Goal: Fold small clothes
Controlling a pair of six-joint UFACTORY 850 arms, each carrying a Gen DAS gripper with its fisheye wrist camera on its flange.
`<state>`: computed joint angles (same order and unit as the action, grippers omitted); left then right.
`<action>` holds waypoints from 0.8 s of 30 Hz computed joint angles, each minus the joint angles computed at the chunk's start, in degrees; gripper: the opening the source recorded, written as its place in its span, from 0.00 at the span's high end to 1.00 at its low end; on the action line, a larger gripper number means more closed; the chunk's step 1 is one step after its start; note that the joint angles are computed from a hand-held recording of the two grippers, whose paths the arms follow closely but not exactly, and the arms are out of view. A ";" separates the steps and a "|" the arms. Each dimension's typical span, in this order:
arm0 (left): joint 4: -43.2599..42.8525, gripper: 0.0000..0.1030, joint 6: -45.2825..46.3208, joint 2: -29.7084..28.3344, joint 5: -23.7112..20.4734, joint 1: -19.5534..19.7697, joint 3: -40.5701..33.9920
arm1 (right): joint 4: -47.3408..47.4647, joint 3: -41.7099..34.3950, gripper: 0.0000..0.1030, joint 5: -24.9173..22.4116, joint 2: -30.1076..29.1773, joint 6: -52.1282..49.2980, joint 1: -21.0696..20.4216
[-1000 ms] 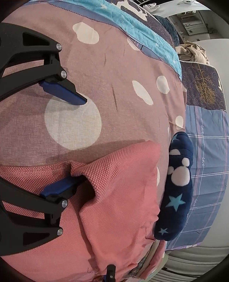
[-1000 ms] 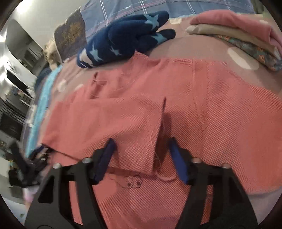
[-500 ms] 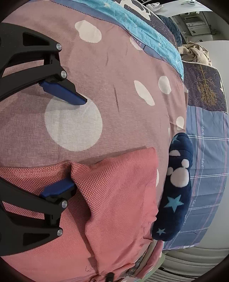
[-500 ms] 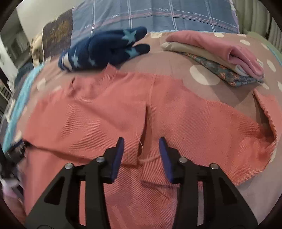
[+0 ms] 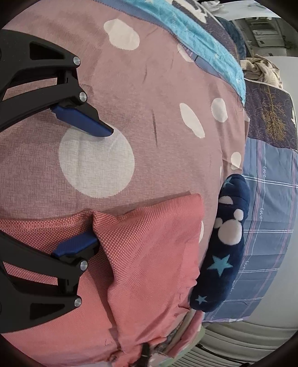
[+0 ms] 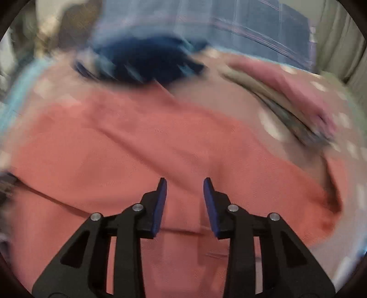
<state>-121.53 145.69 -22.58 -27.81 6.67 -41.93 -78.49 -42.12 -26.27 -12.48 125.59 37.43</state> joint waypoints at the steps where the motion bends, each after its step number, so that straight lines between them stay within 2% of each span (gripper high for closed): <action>1: 0.47 0.22 -0.50 -0.04 -0.20 0.10 -0.03 | -0.44 -1.97 0.66 1.13 -0.60 -1.96 0.26; 4: 0.98 0.23 -0.99 -0.07 -0.68 0.31 -0.01 | 2.87 -11.98 0.66 5.07 -5.98 -16.29 0.95; 7: 2.05 0.23 -2.18 -0.19 -1.14 0.62 -0.19 | 13.37 -23.38 0.66 8.15 -13.89 -34.28 0.23; 9: 1.60 0.23 -1.82 -0.13 -1.04 0.55 -0.13 | 22.55 -31.84 0.65 8.57 -20.60 -46.27 0.29; 10: 1.19 0.23 -1.36 -0.09 -0.95 0.48 -0.07 | 27.55 -35.70 0.57 6.00 -23.52 -52.27 0.92; 11: 0.48 0.23 -0.60 0.00 -0.72 0.35 0.02 | 32.58 -40.46 0.45 2.19 -27.07 -58.27 1.33; 12: 0.05 0.23 -0.14 0.04 -0.59 0.24 0.08 | 37.97 -45.68 0.44 -2.26 -31.28 -64.26 1.60; 13: -0.18 0.23 0.08 0.04 -0.49 0.18 0.08 | 43.60 -49.83 0.45 -5.46 -34.40 -69.60 1.46; 14: -0.23 0.23 0.07 0.03 -0.49 0.18 0.09 | 46.85 -52.12 0.70 -6.63 -36.48 -72.54 1.06; 16: -1.20 0.28 0.40 0.06 -0.47 0.29 0.13 | 46.16 -54.20 0.90 -6.00 -37.95 -71.23 0.82; 17: -1.89 0.30 0.39 0.10 -0.70 0.63 0.23 | 42.21 -53.75 0.95 -4.79 -37.80 -67.41 1.11; 21: -0.17 0.31 -3.70 -0.13 -2.15 2.61 0.02 | 31.31 -47.96 0.98 9.53 -35.12 -54.62 -0.20; 24: 6.17 0.31 -9.57 -0.94 -3.18 3.81 -0.99 | 26.90 -45.50 0.96 13.03 -34.22 -49.93 -0.84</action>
<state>-115.36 136.12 -23.51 -30.99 10.48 -42.93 -51.59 -87.63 -13.24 -46.71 75.67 36.58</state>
